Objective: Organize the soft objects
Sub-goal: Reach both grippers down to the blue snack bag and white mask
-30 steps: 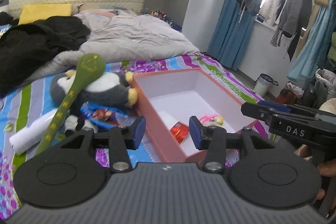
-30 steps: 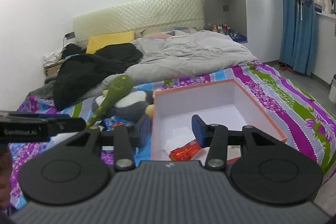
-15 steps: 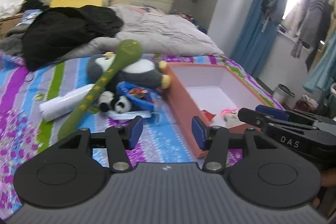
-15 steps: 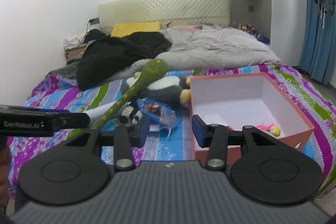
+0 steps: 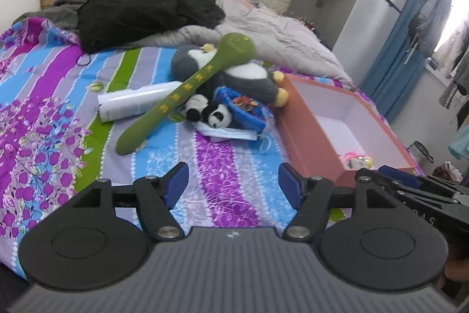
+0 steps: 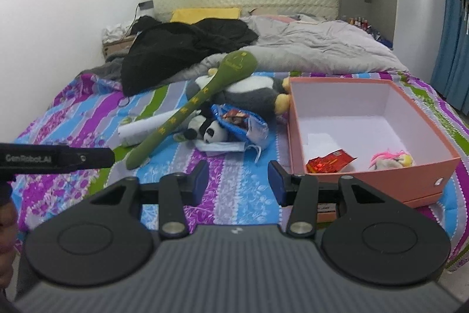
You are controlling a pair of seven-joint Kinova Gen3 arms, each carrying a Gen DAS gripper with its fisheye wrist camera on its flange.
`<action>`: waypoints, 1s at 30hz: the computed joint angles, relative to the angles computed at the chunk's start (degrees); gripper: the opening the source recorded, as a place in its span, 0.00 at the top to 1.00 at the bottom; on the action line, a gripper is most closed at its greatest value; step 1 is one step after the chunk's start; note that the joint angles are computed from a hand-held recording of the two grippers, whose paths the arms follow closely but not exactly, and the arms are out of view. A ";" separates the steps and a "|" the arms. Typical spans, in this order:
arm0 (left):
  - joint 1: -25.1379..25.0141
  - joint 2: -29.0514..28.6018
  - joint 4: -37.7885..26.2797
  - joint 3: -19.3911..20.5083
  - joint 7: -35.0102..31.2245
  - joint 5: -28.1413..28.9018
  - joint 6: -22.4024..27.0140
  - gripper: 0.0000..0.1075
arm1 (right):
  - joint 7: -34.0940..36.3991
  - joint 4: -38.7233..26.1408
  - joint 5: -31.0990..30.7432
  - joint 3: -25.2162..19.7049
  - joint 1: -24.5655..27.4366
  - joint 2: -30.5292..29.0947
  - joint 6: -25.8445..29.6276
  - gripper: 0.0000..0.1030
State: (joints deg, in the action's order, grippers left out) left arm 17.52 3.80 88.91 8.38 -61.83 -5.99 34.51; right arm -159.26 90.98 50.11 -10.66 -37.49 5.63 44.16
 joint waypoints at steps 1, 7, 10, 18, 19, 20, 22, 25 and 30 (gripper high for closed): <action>0.01 0.62 -0.30 -0.12 0.49 -0.35 0.19 0.32 | 0.96 -0.53 -0.66 -0.03 0.15 0.62 0.05 0.54; -2.44 5.40 -2.48 -0.51 -3.05 5.74 -0.78 0.32 | 6.39 -4.01 -3.64 1.94 0.30 4.65 -1.14 0.54; -4.26 9.02 -4.78 -0.37 -5.68 10.59 -0.82 0.32 | 8.63 -6.26 -4.95 3.66 0.40 6.87 -2.08 0.54; -9.69 21.17 -14.21 2.12 -9.66 21.86 0.88 0.33 | 19.60 -16.05 -13.32 7.73 3.16 15.22 -4.18 0.54; -10.67 22.86 -15.53 2.95 -10.64 23.69 1.05 0.34 | 21.53 -17.96 -14.25 8.12 3.30 16.73 -3.47 0.54; -11.54 24.47 -16.66 3.75 -11.60 25.46 0.91 0.34 | 22.97 -19.30 -15.23 8.50 3.50 17.83 -3.36 0.54; -12.15 27.17 -18.77 4.34 -12.47 27.62 0.47 0.34 | 27.06 -22.72 -18.20 8.52 4.71 20.38 -3.05 0.54; -12.51 30.76 -22.30 4.74 -12.20 29.71 1.44 0.34 | 33.30 -29.12 -21.38 8.98 5.31 24.70 0.18 0.54; -14.54 36.30 -26.90 7.10 -12.56 34.52 2.55 0.41 | 39.98 -36.08 -28.08 9.59 7.19 29.65 3.01 0.54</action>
State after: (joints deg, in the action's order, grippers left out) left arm 2.98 40.10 62.00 15.48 -74.39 28.53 37.06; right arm -119.28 54.90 22.03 -1.06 -30.30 35.28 47.17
